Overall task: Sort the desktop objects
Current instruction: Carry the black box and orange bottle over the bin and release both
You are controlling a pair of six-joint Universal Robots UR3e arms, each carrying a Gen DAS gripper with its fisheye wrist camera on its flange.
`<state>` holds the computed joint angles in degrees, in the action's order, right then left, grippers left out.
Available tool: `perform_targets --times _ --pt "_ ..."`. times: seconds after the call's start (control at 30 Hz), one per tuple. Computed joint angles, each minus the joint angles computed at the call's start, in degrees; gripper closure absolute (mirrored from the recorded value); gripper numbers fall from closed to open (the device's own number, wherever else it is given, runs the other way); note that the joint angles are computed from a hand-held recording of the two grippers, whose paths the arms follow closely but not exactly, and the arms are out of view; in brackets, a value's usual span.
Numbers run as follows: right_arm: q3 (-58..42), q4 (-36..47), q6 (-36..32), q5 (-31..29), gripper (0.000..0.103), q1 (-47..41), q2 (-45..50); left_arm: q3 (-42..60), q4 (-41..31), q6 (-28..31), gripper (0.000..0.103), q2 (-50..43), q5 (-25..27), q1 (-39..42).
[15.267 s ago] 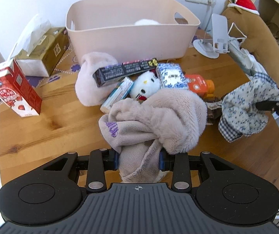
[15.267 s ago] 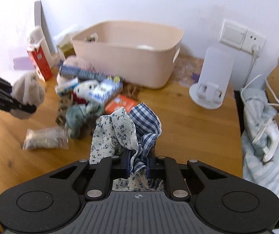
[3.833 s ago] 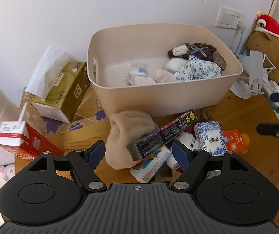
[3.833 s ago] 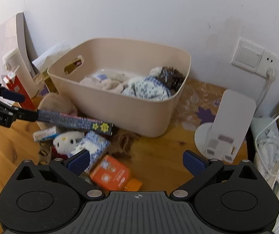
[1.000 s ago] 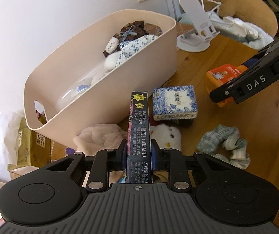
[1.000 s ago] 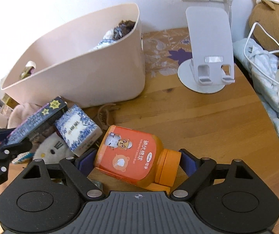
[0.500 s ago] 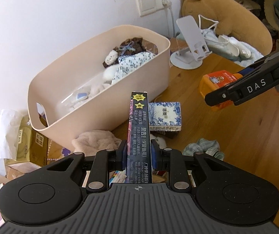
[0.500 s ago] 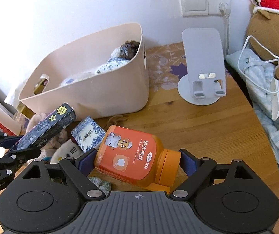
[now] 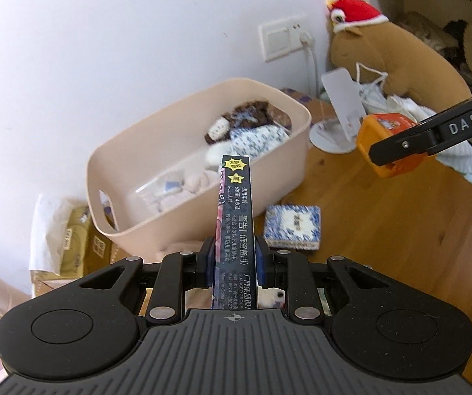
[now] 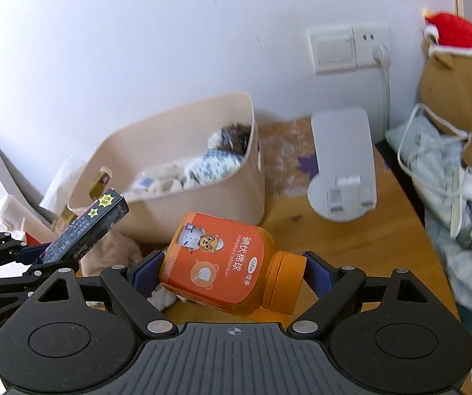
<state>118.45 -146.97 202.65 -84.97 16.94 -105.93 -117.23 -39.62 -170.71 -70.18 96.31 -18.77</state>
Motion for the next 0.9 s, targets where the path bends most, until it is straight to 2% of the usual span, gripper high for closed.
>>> perform_targets --times 0.3,0.5,0.63,0.9 --pt "-8.37 -0.56 -3.12 -1.98 0.015 0.61 4.44 5.06 2.03 0.22 0.079 -2.4 0.75 2.27" --pt "-14.12 -1.49 -4.55 -3.29 0.015 0.69 9.32 9.04 4.86 0.31 0.079 -6.1 0.12 4.4" --pt "-16.52 -3.89 -5.44 -4.89 0.015 1.06 12.66 10.24 8.02 -0.47 0.079 -8.8 1.72 4.4" --pt "-21.82 -7.39 -5.82 -6.79 0.015 2.06 20.46 11.56 10.66 -1.12 0.079 -12.87 -1.25 8.84"
